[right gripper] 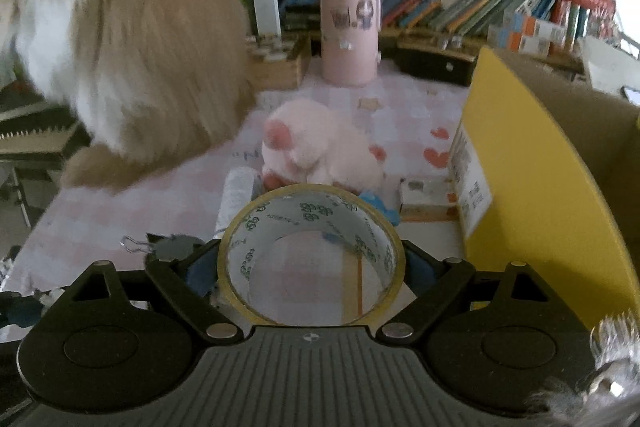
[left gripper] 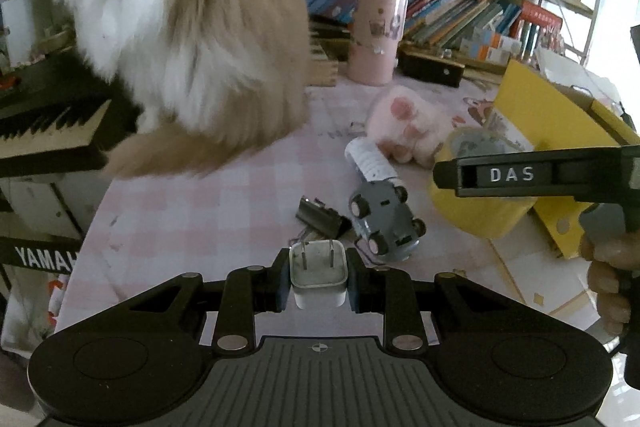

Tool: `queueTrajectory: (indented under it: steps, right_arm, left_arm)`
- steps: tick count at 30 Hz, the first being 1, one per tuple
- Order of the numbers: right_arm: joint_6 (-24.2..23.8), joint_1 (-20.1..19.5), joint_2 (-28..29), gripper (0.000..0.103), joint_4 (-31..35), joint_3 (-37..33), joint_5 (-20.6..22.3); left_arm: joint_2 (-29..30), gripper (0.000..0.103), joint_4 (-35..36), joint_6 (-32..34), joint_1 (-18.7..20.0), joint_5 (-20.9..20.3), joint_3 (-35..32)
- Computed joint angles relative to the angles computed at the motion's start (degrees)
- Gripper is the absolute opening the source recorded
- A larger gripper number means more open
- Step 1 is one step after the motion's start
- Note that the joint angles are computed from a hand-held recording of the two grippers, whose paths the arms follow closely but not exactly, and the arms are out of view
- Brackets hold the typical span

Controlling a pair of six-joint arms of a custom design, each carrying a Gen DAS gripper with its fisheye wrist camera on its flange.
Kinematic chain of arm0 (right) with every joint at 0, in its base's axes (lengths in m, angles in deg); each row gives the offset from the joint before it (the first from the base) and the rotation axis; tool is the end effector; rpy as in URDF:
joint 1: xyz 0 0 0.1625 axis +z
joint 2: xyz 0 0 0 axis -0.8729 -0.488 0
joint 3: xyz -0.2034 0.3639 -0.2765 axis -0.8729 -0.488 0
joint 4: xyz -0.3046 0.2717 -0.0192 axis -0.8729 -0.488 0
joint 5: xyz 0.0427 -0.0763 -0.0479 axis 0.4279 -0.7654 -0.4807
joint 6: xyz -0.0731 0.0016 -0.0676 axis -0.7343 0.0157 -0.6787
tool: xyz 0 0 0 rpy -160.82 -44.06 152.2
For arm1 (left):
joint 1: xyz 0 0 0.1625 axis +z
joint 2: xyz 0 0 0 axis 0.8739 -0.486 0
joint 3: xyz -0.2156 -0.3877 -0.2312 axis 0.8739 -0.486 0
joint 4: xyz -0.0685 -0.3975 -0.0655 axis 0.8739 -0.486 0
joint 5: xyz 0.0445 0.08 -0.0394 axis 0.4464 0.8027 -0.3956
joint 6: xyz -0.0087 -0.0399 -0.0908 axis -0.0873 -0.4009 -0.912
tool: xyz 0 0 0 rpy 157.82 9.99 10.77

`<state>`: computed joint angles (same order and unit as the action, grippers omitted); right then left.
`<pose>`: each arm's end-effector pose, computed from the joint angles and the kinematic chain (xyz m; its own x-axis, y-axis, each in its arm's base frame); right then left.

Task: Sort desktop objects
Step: 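Lift the plug with the left gripper while the right gripper lifts the tape roll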

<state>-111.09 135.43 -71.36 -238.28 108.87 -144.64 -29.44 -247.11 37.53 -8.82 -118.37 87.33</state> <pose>-0.0979 -0.8337 0.2303 -0.7254 -0.2938 0.6225 -0.6344 0.6362 -0.4390 -0.2985 -0.7330 -0.1729 -0.7496 -0.0262 -0.6613 0.4809 0.6649 -0.5715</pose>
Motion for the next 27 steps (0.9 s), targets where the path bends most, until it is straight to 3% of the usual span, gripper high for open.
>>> queueTrajectory:
  steps: [9, 27]
  right_arm:
    - [-2.67, -1.05, -5.38, 0.09, -4.87, 8.55, 6.0]
    - [-5.53, -4.78, -14.3, 0.09, -4.33, 20.97, 6.36]
  left_arm:
    - [-0.19, 0.026, -3.79, 0.27, -1.67, 0.91, 2.65]
    - [-1.7, 0.026, -6.27, -3.79, -6.26, 0.13, 10.22]
